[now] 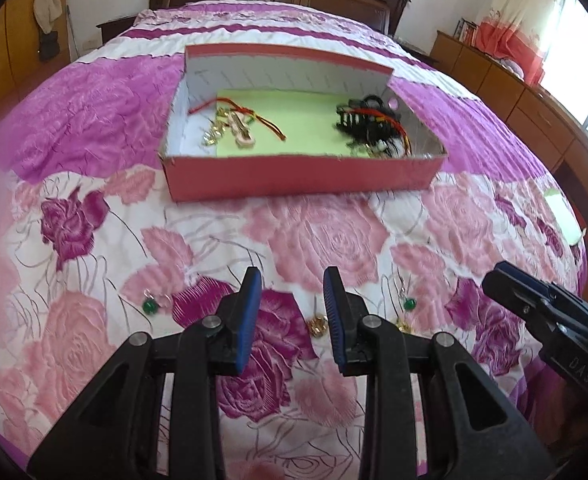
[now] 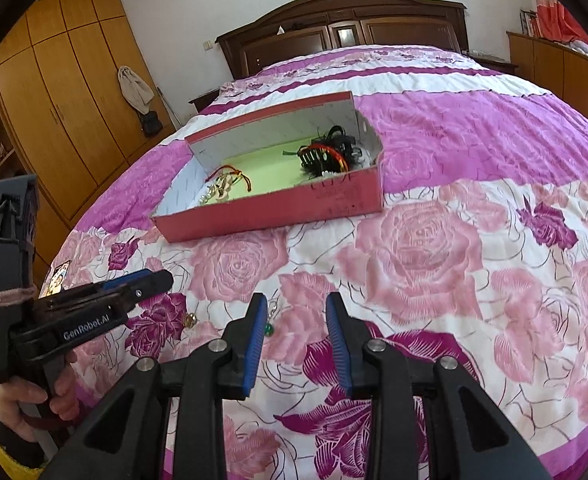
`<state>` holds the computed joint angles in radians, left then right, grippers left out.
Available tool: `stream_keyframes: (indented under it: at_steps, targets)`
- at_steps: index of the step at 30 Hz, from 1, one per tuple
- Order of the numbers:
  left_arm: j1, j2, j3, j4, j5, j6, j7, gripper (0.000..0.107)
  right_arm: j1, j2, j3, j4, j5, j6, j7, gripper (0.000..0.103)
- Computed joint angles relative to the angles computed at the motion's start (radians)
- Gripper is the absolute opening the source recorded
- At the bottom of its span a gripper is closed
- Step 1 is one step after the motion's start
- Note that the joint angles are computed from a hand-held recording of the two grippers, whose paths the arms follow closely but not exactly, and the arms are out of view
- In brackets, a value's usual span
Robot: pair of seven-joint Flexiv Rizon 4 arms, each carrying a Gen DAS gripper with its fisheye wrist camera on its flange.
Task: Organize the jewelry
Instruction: 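Withdraw both tools from the box toward the gold earrings on the bedspread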
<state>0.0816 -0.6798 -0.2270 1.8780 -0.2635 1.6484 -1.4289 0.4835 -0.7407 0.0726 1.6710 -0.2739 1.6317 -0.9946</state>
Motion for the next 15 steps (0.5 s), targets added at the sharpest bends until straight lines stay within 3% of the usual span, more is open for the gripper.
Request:
stream_keyframes:
  at_steps: [15]
  targets:
    - [-0.019, -0.03, 0.008, -0.003, -0.017, -0.054, 0.011, 0.023, -0.024, -0.003, 0.028, 0.022, 0.019, -0.016, 0.01, 0.033]
